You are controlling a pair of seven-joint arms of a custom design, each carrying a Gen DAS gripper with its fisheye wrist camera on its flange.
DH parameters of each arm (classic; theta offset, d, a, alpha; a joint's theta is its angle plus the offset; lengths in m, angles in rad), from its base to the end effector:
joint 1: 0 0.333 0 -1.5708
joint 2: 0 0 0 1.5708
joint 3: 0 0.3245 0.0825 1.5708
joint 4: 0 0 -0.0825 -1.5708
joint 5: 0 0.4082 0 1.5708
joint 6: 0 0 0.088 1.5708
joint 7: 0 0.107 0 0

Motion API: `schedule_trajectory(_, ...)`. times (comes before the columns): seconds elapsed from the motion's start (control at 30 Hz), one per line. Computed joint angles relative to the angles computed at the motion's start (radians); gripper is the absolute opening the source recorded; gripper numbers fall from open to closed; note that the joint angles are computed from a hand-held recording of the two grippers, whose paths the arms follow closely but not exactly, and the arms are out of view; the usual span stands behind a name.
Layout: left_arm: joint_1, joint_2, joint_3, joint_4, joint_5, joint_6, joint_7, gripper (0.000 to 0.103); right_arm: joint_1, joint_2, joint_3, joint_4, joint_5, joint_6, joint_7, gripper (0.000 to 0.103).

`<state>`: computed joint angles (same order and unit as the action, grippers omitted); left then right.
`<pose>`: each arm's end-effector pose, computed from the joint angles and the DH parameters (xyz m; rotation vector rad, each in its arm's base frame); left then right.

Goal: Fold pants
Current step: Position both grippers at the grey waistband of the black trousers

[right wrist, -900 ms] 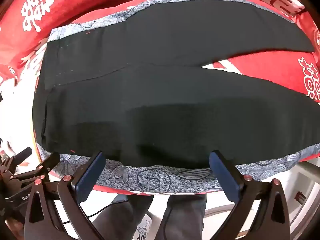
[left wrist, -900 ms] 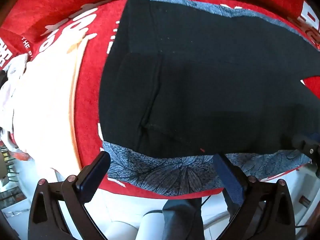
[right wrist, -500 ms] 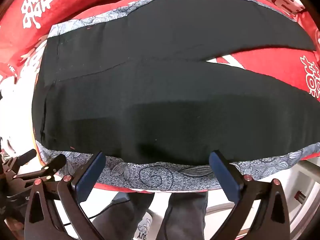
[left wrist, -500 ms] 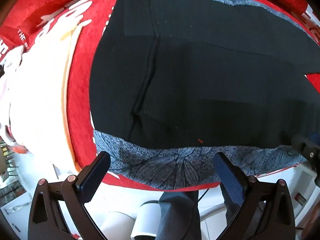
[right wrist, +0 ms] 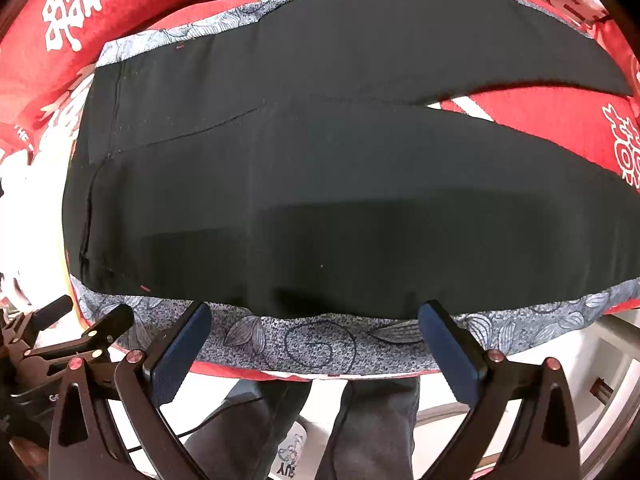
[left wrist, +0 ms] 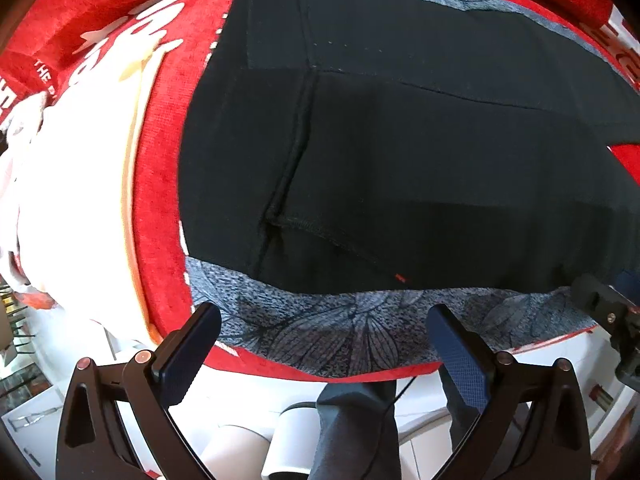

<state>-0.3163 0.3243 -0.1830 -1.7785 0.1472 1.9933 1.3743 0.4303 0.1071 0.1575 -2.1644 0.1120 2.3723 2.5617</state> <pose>0.5797 -0.2968 0.3656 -1.7669 2.5634 0.1927 0.4826 0.3222 0.3499 -1.5736 2.5974 0.1506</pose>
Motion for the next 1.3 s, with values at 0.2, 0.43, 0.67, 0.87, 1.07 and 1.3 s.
schedule_trajectory(0.2,-0.01,0.025,-0.001,0.051,0.0,-0.044,0.002,0.103,0.008,0.013,0.004,0.015,-0.009,-0.012,0.02,0.103)
schedule_trajectory(0.43,-0.006,0.022,0.001,0.04,-0.006,-0.036,0.008,0.103,0.011,0.022,0.006,0.025,-0.017,-0.02,0.028,0.103)
schedule_trajectory(0.67,-0.01,0.024,0.002,0.043,0.001,-0.036,0.002,0.103,0.007,0.027,0.005,0.032,-0.014,-0.025,0.022,0.103)
schedule_trajectory(0.87,-0.01,0.024,0.003,0.042,0.009,-0.036,0.003,0.103,0.007,0.029,0.005,0.035,-0.015,-0.027,0.021,0.103)
schedule_trajectory(1.07,-0.01,0.024,0.002,0.043,0.009,-0.04,0.005,0.103,0.003,0.027,0.003,0.035,-0.011,-0.033,0.011,0.103)
schedule_trajectory(1.3,-0.008,0.021,0.002,0.04,0.006,-0.043,0.013,0.103,0.002,0.026,0.001,0.046,-0.018,-0.057,0.021,0.103)
